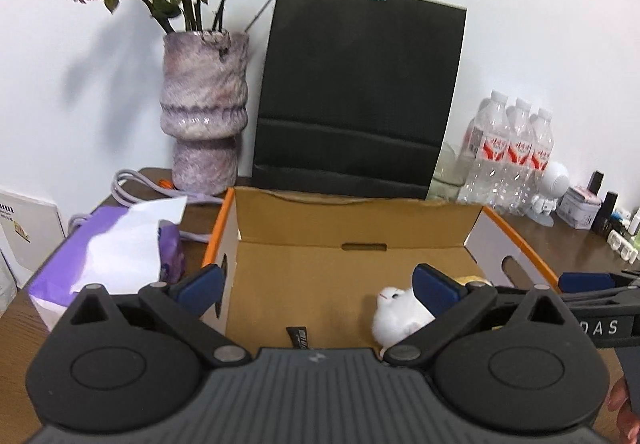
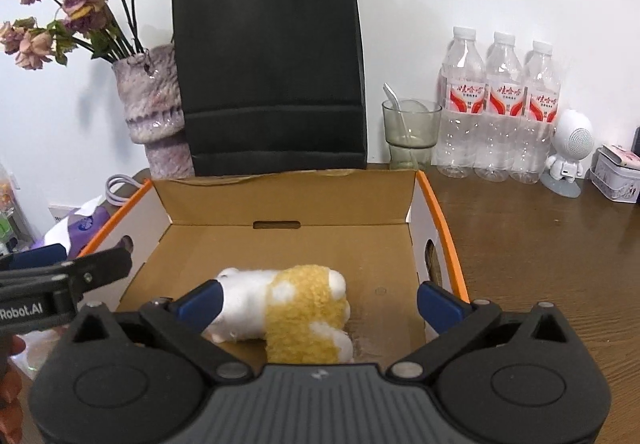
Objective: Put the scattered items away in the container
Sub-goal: 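Carry the plush toy into the cardboard box and open the right gripper, then grasp the crumpled white tissue with the left gripper while the right grasps the purple cloth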
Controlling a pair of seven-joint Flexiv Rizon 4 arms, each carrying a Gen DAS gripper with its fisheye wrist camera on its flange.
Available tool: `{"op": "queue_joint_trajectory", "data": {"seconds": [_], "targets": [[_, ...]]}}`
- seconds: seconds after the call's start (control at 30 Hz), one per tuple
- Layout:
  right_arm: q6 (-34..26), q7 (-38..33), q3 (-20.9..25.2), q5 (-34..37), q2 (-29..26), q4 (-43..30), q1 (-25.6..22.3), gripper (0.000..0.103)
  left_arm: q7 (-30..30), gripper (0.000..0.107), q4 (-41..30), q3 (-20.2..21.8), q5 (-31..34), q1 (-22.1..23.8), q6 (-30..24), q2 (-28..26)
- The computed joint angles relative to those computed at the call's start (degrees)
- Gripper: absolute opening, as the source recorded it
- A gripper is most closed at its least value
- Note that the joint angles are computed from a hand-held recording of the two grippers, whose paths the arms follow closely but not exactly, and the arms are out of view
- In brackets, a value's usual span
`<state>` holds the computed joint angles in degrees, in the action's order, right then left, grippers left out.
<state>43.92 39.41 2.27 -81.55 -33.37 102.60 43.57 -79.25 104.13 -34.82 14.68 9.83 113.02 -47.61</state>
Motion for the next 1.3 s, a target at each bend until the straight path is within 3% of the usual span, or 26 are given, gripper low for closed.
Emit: {"op": "queue_joint_trajectory", "data": {"seconds": [0.27, 0.5, 0.7, 0.9, 1.3], "targets": [[-1.8, 1.1, 1.9, -3.2, 3.0, 3.6, 1.0, 0.103, 0.1, 0.103, 4.6, -1.7, 5.5, 4.7, 2.7, 2.4], [-5.4, 3.2, 4.5, -5.2, 5.3, 8.1, 2.8, 0.103, 1.7, 0.103, 11.3, -6.7, 12.0, 13.5, 3.1, 2.6], [-6.6, 12.3, 6.4, -8.9, 5.9, 11.9, 3.5, 0.103, 2.5, 0.103, 17.4, -8.0, 13.9, 18.3, 4.4, 3.0], [-6.3, 14.2, 7.8, -6.7, 4.0, 12.0, 5.0, 0.103, 4.0, 0.103, 21.6, -4.3, 14.8, 17.3, 6.4, 3.8], [-5.9, 8.5, 5.4, -5.3, 0.6, 7.3, 7.1, 0.103, 3.4, 0.103, 23.7, 0.6, 11.9, 13.6, 6.9, 4.0]]}}
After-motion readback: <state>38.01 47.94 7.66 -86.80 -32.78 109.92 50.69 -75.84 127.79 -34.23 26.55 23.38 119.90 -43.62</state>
